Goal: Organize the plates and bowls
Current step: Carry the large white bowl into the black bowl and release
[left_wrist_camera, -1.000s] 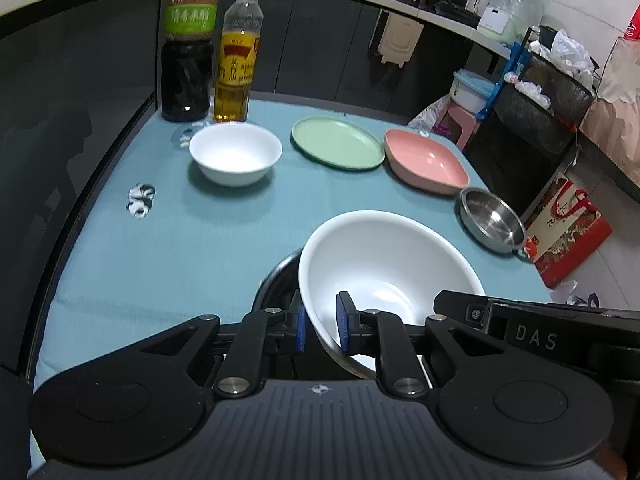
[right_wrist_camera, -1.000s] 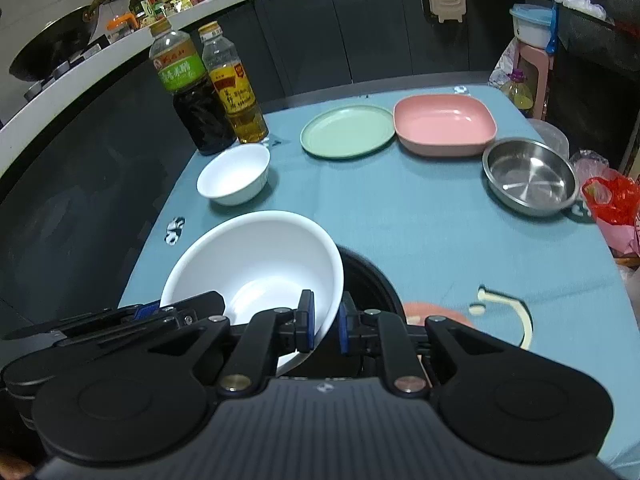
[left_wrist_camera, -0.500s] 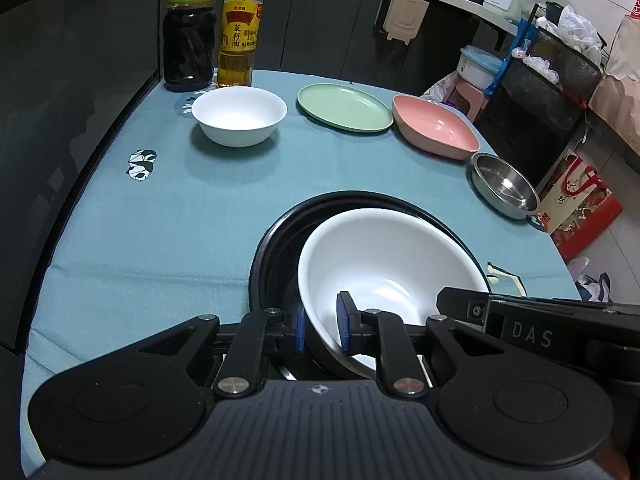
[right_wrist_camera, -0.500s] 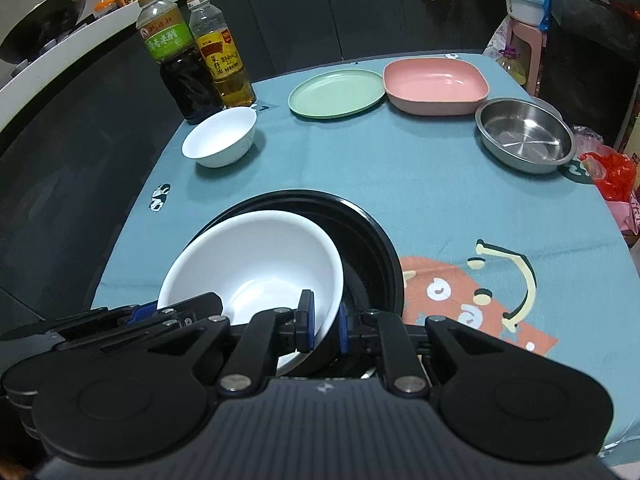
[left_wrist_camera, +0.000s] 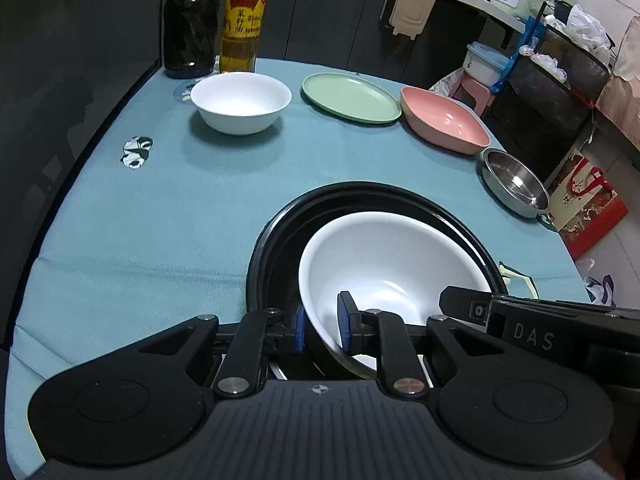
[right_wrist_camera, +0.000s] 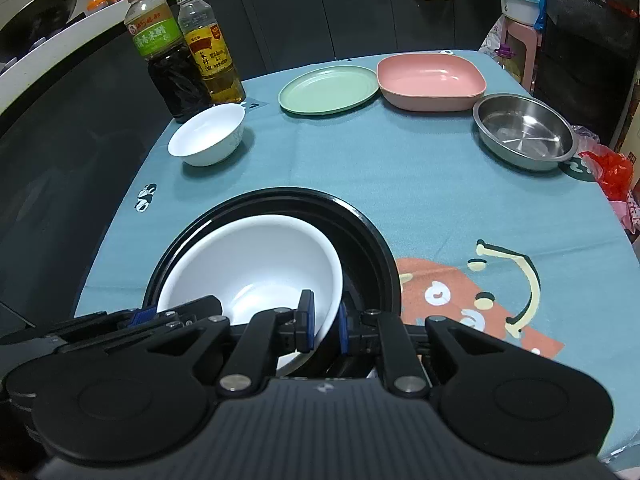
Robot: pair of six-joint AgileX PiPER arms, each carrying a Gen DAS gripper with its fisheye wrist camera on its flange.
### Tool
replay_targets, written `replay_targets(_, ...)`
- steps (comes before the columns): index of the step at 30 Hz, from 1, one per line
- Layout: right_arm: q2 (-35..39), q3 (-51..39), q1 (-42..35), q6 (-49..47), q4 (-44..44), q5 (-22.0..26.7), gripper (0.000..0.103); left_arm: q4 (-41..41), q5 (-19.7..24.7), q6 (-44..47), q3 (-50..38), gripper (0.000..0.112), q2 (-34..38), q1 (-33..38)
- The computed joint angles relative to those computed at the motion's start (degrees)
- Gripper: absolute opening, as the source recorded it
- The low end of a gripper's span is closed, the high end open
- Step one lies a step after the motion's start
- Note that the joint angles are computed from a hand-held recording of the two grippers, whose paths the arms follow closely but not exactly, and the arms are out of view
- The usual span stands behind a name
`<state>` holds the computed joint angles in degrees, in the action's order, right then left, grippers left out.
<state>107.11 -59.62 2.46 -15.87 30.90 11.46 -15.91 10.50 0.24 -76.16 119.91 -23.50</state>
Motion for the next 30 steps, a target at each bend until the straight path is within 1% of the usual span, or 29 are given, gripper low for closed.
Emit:
replay_targets(3,0.2,-0.1,0.0,-0.6,0.7,-0.1,0.011,-0.8,-0.8,0.7,0.4,0.014,0.0,0.1)
replay_targets(7,0.5,-0.1,0.2,-0.3,0.4,-0.7,0.011,1.1,-1.8,-1.0,0.7,0.014,0.0,-0.1)
replay_targets(10,0.8,-0.6,0.0,1.4,-1.1,0.0,0.011,1.0,-0.8,-0.9,0.2,0.017,0.1,0.1)
replay_targets(12,0.7,-0.6,-0.4,0.5,0.1,0.4,0.011,-1.1,0.1,1.3,-0.1,0.018,0.1,0.5)
replay_targets(14,0.5,-0.4,-0.8,-0.5,1.2,0.4,0.012,-1.6,0.9,1.9,-0.2,0.019,-0.1,0.6)
replay_targets(16,0.0,0.1,-1.1,-1.7,2.4,0.3,0.013,0.5,1.2,0.2,-0.1,0.020,-0.5,0.5)
replay_targets(18,-0.5,0.4,-1.4,-3.7,4.5,0.2,0.021,4.4,0.9,-3.2,0.4,0.022,-0.9,0.1)
replay_targets(19,-0.8,0.8,-1.5,-4.8,5.7,-0.1,0.028,7.3,0.6,-5.9,0.7,0.022,-1.3,-0.2)
replay_targets(20,-1.1,1.2,-1.6,-7.1,7.9,-0.5,0.028,10.9,0.5,-9.3,0.9,0.024,-1.6,-0.4)
replay_targets(22,-1.6,1.4,-1.7,-7.2,7.7,-0.9,0.028,17.9,0.2,-16.0,1.6,0.025,-2.4,-0.7)
replay_targets(24,-2.3,1.7,-1.8,-8.4,8.9,-1.3,0.028,18.1,-0.4,-16.0,2.3,0.025,-3.1,-0.5)
replay_targets(26,-2.8,1.7,-2.0,-9.8,10.1,-1.4,0.028,15.4,-0.6,-13.5,2.7,0.025,-3.9,-0.1)
replay_targets(27,-3.0,1.6,-2.1,-10.4,10.7,-1.3,0.028,15.3,-1.0,-13.5,2.9,0.025,-4.3,0.1)
replay_targets(30,-3.1,0.6,-2.3,-10.2,9.9,-1.2,0.028,18.7,-2.2,-17.2,2.9,0.026,-5.2,0.8)
